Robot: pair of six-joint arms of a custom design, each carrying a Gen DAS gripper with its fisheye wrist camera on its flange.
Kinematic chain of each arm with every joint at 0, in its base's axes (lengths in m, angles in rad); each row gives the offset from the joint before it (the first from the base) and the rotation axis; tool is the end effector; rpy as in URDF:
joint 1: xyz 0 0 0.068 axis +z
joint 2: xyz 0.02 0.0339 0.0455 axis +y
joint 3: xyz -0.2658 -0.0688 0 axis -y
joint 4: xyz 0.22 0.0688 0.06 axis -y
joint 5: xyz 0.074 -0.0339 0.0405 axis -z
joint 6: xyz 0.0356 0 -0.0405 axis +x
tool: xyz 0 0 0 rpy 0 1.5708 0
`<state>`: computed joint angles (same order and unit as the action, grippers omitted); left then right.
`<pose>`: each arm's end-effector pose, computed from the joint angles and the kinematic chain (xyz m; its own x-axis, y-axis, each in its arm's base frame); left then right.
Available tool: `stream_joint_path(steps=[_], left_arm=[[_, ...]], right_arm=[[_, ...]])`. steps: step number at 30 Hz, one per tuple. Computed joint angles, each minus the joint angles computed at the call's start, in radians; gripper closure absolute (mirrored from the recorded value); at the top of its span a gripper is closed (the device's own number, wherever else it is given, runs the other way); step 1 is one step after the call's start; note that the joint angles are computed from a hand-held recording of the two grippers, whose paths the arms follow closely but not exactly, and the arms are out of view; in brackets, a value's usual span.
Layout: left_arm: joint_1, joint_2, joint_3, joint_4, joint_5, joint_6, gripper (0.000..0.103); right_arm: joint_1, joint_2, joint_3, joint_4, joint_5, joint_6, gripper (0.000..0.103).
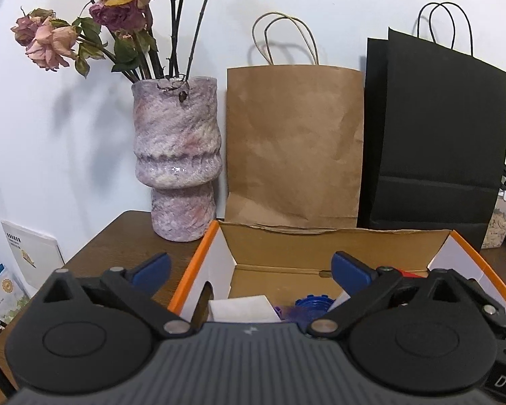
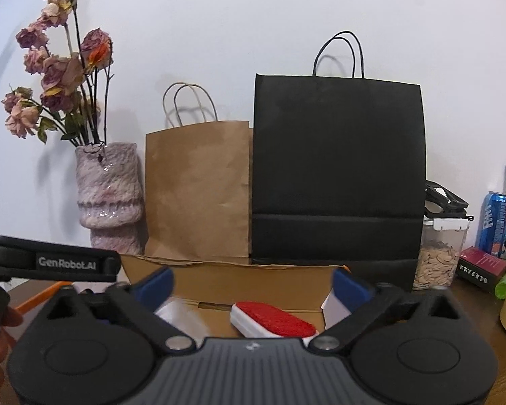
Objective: Organize rigid objects
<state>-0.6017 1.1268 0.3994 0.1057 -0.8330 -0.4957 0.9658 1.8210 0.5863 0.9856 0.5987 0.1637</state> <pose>0.1713 -0.0856 0.1950 -0.3676 -0.1357 -0.9200 -0.3296 0.9441 -0.0076 0.1958 0.2479 0.1576 -0.1984 -0.0503 -0.9788 -0.3410 0.9398 0.0209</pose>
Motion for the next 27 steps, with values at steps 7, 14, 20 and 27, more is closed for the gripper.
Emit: stream_joint_path(steps=[7, 14, 20, 27], left_arm=[[0.005, -0.006, 0.003, -0.020, -0.004, -0.009, 0.000], [-0.041, -0.044, 0.016, -0.097, -0.052, -0.043, 0.000], [-0.141, -0.127, 0.039, -0.262, -0.151, -0.117, 0.000], [-0.341, -0.156, 0.125, -0.632, -0.283, -0.400, 0.000]], right_arm=[[0.001, -0.004, 0.000, -0.009, -0.001, -0.001, 0.000], [0.009, -0.034, -0.013, -0.023, 0.011, 0.007, 0.000], [0.028, -0.123, -0.056, -0.062, 0.021, 0.018, 0.000], [0.092, -0.270, -0.120, -0.159, 0.066, 0.027, 0.000]])
